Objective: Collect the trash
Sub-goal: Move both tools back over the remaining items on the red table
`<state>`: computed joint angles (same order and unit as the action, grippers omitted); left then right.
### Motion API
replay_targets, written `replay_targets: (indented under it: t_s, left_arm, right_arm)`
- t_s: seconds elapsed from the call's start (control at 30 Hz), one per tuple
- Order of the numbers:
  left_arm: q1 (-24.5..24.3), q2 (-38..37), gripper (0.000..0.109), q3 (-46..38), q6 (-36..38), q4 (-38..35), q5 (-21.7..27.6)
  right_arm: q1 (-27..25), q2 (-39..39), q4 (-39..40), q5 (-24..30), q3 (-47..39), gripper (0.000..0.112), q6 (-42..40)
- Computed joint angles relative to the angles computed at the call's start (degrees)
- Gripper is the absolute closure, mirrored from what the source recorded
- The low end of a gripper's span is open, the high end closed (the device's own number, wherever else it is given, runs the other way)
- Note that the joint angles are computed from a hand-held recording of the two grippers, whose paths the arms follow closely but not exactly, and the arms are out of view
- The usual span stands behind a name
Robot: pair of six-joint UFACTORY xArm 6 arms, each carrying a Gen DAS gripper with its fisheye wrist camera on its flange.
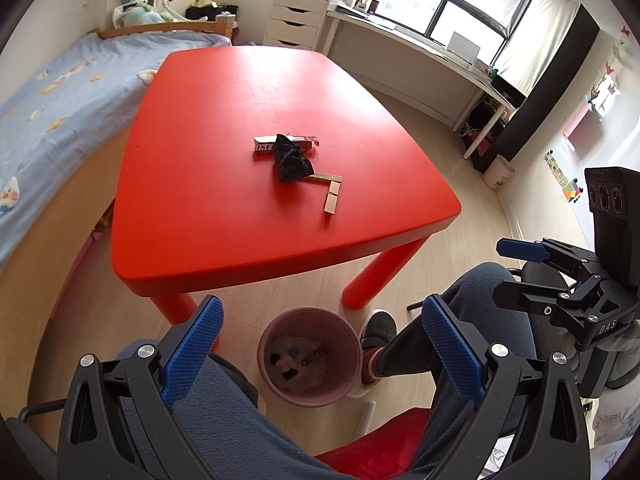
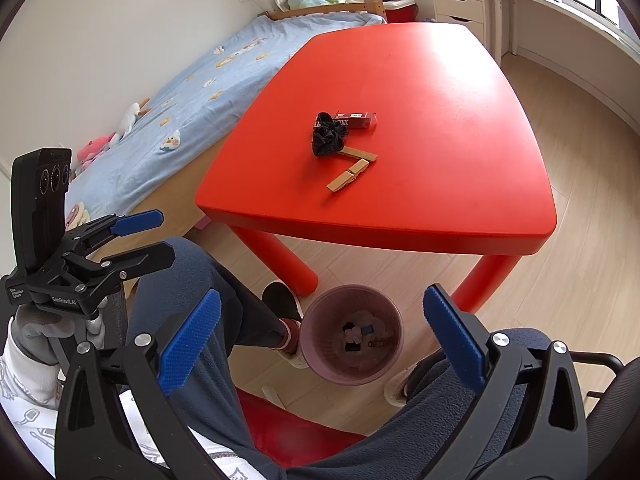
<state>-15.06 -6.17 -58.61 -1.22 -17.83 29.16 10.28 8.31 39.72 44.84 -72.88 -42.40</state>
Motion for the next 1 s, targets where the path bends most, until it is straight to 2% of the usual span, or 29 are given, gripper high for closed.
replay_targets:
  t_s: [0.2, 0.53, 0.73, 1.0]
  left_arm:
    - [0.84, 1.94, 0.013, -2.29, 0.22, -0.73, 1.04]
    - [2.62, 8.78, 0.013, -11.00, 0.50, -0.50, 1.15]
    - [4.27, 16.29, 0.013, -20.42, -0.02, -0.73, 3.49]
    - [5.71, 29.96, 0.013, -38.16, -2.77, -0.22, 11.56]
  right_arm:
    - [0.23, 1.75, -0.98, 0.37, -2.07, 0.013, 1.54]
    - [1.85, 8.63, -4.44, 0.32, -11.32, 0.013, 5.47]
    - [2.77, 15.56, -7.89, 1.67, -20.47, 0.013, 10.13]
    - [4.09, 26.88, -11.81, 5.61, -35.06, 0.013, 17.13]
